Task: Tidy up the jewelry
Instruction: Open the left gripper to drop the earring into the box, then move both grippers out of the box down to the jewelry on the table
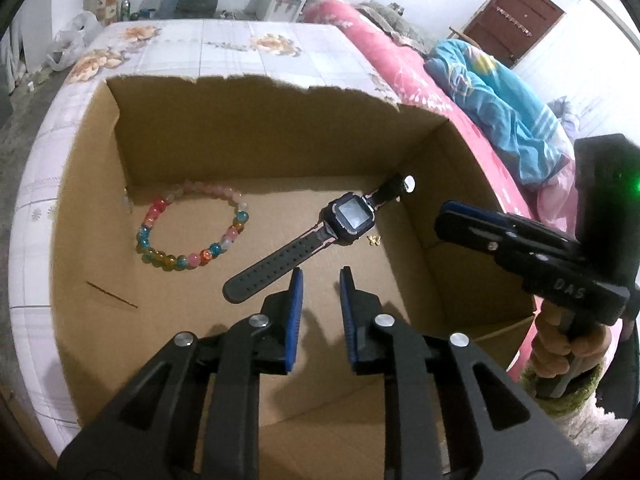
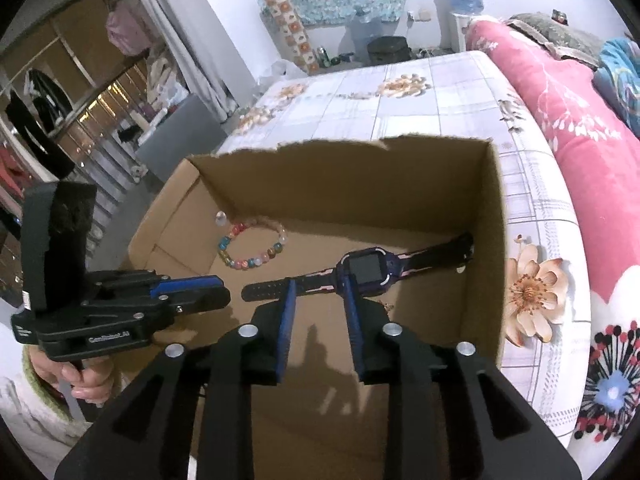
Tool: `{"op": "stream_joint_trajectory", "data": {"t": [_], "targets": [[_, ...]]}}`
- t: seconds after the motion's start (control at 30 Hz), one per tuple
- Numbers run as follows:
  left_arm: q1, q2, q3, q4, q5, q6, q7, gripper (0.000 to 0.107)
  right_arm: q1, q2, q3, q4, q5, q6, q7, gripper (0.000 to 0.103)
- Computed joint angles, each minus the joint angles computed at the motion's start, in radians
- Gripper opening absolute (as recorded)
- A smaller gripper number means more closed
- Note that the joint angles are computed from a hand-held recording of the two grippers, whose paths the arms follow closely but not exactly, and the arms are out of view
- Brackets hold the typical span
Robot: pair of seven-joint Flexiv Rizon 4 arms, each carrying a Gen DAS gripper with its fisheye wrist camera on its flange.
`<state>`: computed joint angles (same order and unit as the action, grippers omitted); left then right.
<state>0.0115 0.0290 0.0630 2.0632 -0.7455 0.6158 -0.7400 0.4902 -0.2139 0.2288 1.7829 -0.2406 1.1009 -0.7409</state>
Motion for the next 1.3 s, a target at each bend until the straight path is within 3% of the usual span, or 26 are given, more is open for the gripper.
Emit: {"op": "stream_joint_trajectory", "data": {"t": [0.23, 0.33, 0.47, 0.57, 0.67, 0.8, 0.93, 1.1, 1.3], "targets": [[-0.022, 0.089, 0.022, 0.074, -0.101, 0.087, 0.104, 0.029, 0.004, 0.086, -0.012, 0.103, -0.090, 0.096, 0.126, 0.028], [-0.033, 0.150, 0.047, 0.125, -0.153, 0.124, 0.167, 0.035, 0.001, 0.135, -0.009, 0.177, -0.168, 0.171, 0.216, 0.028], [-0.044, 0.236, 0.087, 0.195, -0.202, 0.148, 0.258, 0.036, -0.009, 0.193, 0.005, 0.275, -0.319, 0.269, 0.362, 0.028], [-0.050, 0.305, 0.123, 0.249, -0.224, 0.141, 0.338, 0.037, -0.028, 0.224, 0.022, 0.340, -0.438, 0.333, 0.475, 0.028], [-0.043, 0.360, 0.165, 0.286, -0.215, 0.072, 0.397, 0.042, -0.040, 0.233, 0.045, 0.389, -0.527, 0.381, 0.578, 0.028], [-0.020, 0.407, 0.185, 0.336, -0.157, -0.003, 0.425, 0.043, -0.019, 0.212, 0.069, 0.424, -0.503, 0.401, 0.613, 0.028], [-0.005, 0.420, 0.160, 0.392, -0.091, 0.012, 0.417, 0.043, 0.026, 0.166, 0.077, 0.433, -0.424, 0.401, 0.605, 0.028], [-0.036, 0.393, 0.106, 0.449, -0.067, 0.168, 0.447, 0.042, 0.083, 0.108, 0.079, 0.416, -0.305, 0.392, 0.536, 0.028], [-0.098, 0.340, 0.079, 0.473, -0.030, 0.333, 0.470, 0.042, 0.142, 0.066, 0.047, 0.387, -0.294, 0.365, 0.500, 0.028]]}}
